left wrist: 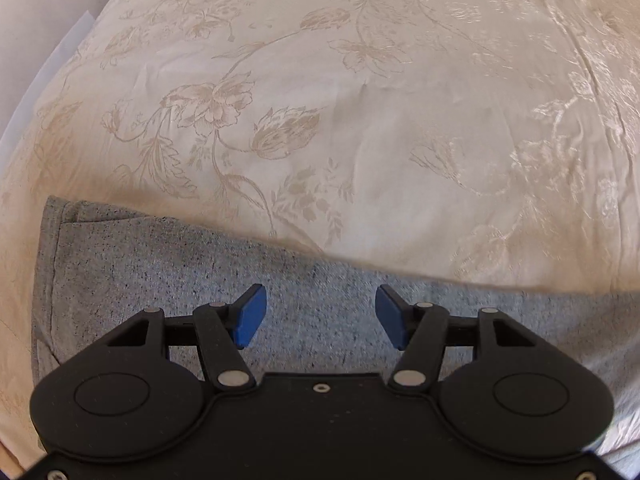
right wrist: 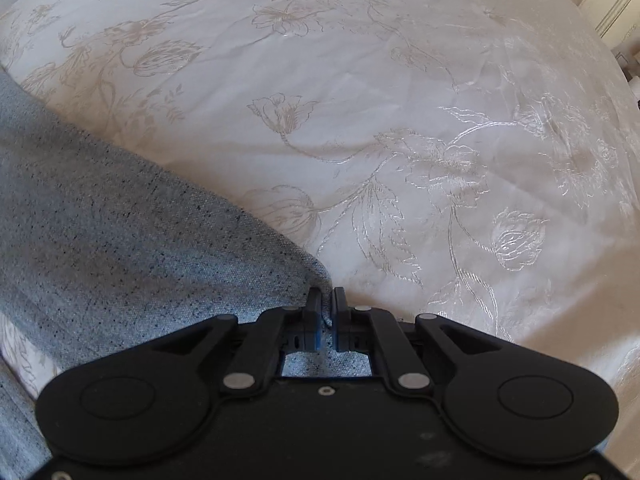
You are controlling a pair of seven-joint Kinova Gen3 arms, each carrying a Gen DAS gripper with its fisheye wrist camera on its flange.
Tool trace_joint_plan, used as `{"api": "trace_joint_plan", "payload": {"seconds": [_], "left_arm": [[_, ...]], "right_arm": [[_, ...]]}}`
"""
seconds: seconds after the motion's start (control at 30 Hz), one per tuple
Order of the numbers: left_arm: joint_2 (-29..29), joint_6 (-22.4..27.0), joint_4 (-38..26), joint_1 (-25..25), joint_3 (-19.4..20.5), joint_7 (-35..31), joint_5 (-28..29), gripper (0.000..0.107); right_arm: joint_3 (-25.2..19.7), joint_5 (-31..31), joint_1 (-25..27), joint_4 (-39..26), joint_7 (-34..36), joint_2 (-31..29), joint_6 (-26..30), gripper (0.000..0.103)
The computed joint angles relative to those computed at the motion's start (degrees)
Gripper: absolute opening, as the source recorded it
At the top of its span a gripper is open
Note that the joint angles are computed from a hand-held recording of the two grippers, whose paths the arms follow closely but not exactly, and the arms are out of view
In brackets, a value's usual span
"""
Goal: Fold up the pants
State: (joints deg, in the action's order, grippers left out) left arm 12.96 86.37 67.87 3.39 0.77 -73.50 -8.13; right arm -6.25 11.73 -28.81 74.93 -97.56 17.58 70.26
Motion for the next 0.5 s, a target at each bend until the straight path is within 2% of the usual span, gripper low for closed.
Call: {"api": "trace_joint_plan", "payload": {"seconds": [0.13, 0.27, 0.33, 0.5], "left_arm": [[6.44, 4.91, -7.53, -3.09, -1.39, 1.67, 2.87, 0.063], [12.27, 10.33, -12.07, -4.88, -1.93, 3.18, 4.01, 0.064], [14.08, 11.95, -12.26, -4.88, -1.90, 2.70, 3.68, 0.066], [14.01, 10.63, -8.89, -4.08, -2.39, 4.79, 2.90, 0.074]], "right_arm": [[0.11, 0.64, -1.06, -0.32, -1.74, 1.13, 0.48, 0.005], [0.46, 0.72, -1.69, -0.69, -3.95, 2.25, 0.85, 0.006], [0.51, 0.79, -2.00, -0.57, -4.92, 2.53, 0.81, 0.006], [0.49, 0.24, -1.87, -0.35, -6.12, 2.55, 0.80, 0.007]]}}
